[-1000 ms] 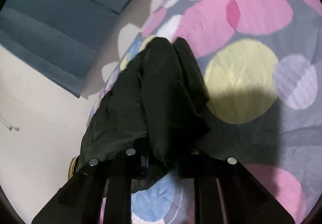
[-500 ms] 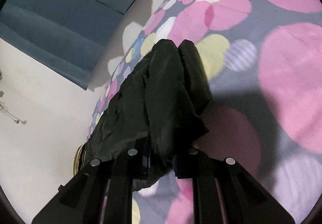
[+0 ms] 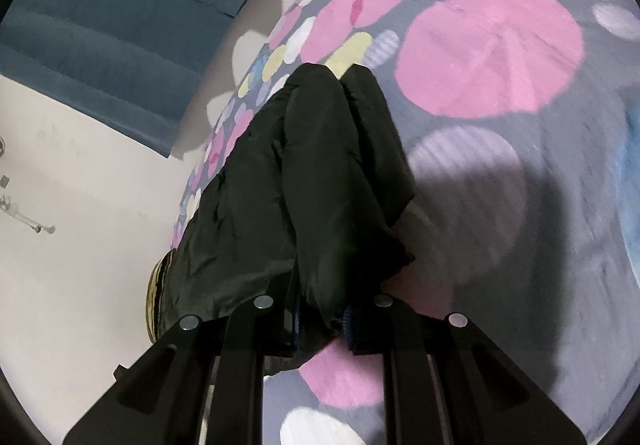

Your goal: Fold large clothes

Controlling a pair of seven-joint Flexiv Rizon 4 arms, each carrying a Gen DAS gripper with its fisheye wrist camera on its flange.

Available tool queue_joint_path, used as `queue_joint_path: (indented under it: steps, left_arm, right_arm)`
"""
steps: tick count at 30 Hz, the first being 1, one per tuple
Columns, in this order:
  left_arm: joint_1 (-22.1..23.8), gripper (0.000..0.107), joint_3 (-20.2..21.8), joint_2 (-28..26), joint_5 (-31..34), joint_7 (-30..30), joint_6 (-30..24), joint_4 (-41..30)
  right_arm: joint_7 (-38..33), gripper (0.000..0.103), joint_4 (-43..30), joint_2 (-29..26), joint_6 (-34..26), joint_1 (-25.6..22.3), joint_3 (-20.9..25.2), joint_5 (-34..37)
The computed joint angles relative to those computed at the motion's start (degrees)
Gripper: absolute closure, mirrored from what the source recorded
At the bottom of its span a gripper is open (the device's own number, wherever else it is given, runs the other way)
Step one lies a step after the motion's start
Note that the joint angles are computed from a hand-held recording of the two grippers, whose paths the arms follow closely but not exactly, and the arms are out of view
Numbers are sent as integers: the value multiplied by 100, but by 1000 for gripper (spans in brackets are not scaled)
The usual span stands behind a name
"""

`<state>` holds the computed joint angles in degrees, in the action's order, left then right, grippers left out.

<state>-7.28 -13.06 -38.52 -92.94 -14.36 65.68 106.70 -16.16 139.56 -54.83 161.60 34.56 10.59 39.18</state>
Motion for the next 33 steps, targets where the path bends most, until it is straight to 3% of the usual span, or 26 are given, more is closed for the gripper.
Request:
queue_joint_path:
  steps: [15, 20, 24, 33]
  left_arm:
    - [170, 89, -1, -42, 339, -128, -168, 112]
    - [212, 78, -16, -29, 483, -249, -96, 143]
    - [176, 71, -26, 54, 358, 7, 71, 202]
    - [175, 54, 111, 92, -106, 142, 213, 182]
  right_arm:
    - [351, 86, -131, -471, 437, -75, 158, -143]
    - [580, 79, -98, -700, 803, -157, 275, -251]
    - [694, 73, -97, -774, 936, -143, 312, -196]
    - [848, 63, -15, -737, 814, 81, 429, 609]
